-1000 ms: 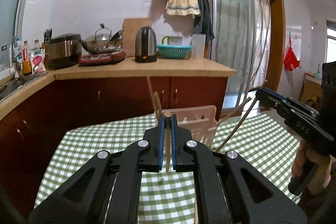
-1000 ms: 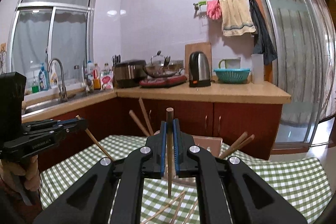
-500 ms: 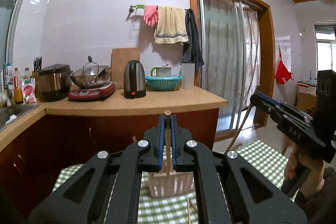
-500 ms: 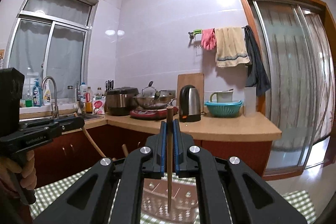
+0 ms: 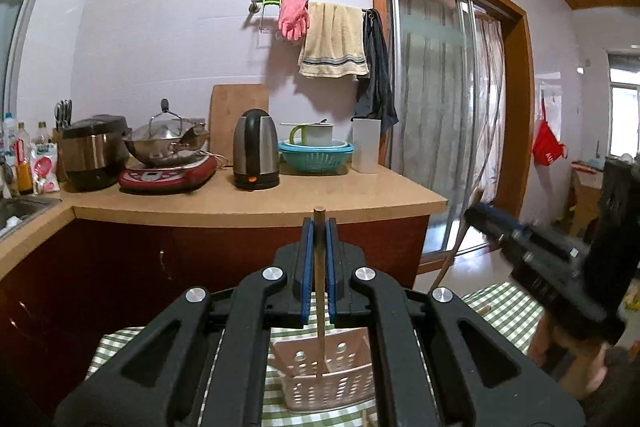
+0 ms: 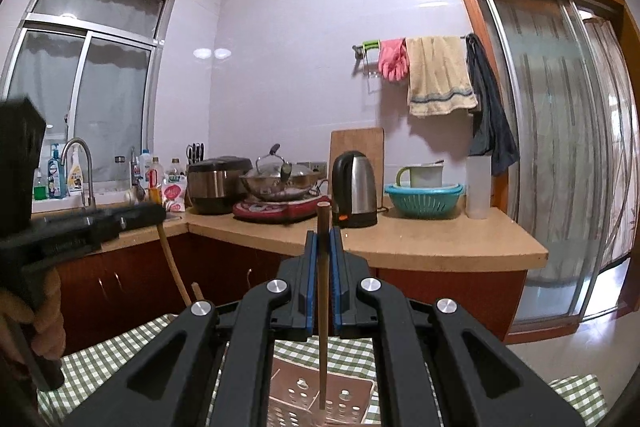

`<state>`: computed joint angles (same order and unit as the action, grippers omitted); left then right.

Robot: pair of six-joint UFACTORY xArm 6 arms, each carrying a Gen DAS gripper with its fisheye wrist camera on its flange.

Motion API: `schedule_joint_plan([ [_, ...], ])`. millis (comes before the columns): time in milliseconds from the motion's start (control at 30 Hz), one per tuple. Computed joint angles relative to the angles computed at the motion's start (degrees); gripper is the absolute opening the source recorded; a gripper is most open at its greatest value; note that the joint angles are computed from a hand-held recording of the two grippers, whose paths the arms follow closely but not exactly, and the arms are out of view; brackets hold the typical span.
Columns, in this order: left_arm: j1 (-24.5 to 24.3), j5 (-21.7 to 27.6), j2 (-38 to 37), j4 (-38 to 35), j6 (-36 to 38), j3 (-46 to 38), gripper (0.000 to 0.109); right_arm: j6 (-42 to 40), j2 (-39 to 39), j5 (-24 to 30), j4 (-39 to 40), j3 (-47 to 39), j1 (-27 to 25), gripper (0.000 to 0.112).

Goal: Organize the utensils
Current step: 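Lower both chopsticks into the caddy and open both tools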

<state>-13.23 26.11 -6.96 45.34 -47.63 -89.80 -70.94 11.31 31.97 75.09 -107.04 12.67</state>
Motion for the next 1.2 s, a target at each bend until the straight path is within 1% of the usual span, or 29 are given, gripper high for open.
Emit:
schedule_joint_plan([
  [200, 0.36, -0.49, 1.07, 1.09, -0.11, -2.54, 0.006, 1.48, 1.75, 0.06, -1.27, -2.00, -0.05, 0.007],
  [367, 0.55, -1.35, 2.08, 3.69, -2.02, -4.25, 0.006, 2.47, 3.10, -0.01, -2.09, -3.68, -0.11, 0.007],
  [467, 0.63, -1.56, 2.67, 2.84, -1.32, -4.30, 0.006, 3.07, 3.57, -0.15, -2.75, -3.64, 0.06, 0.007],
  [700, 1.20, -1.23, 4.50, 1.99, -1.79, -1.90, 0.006, 4.95, 4.21, -0.16, -5.94, -2.24, 0.64, 0.007],
  [833, 1.56, -1.24, 5.00, -0.94, 0.28, 0.06, 0.006, 6.87, 4.68, 0.37, -8.18, -1.60, 0.66, 0.007],
  [1000, 1.40, -0.64, 4.87, -0.74, 0.60, 2.34, 0.009, 8.82, 5.18, 0.99, -10.54, -1.31, 0.59, 0.007],
  [1033, 1.31, -0.43, 4.78, -1.15, 0.93, 2.69, 0.012, 9.03, 5.30, 1.07, -10.83, -1.44, 0.57, 0.007],
  [1067, 1.30, -0.55, 4.56, -1.36, 0.87, 3.19, 0.022, 9.21, 5.21, 1.04, -11.17, -1.30, 0.56, 0.011],
  [1100, 1.35, -0.75, 4.38, -1.41, 0.61, 3.52, 0.028, 9.17, 5.05, 0.98, -11.18, -1.10, 0.57, 0.020],
  [1133, 1.41, -0.92, 4.06, -1.06, -0.11, 3.90, 0.040, 9.02, 4.79, 0.88, -10.98, -0.81, 0.55, 0.026],
  [1167, 1.52, -1.27, 3.68, -0.46, -1.03, 4.34, 0.044, 8.99, 4.67, 0.74, -10.84, -0.75, 0.55, 0.034],
  [1200, 1.57, -1.46, 3.43, -0.12, -1.57, 4.57, 0.044, 8.64, 4.22, 0.38, -10.30, -0.38, 0.50, 0.037],
])
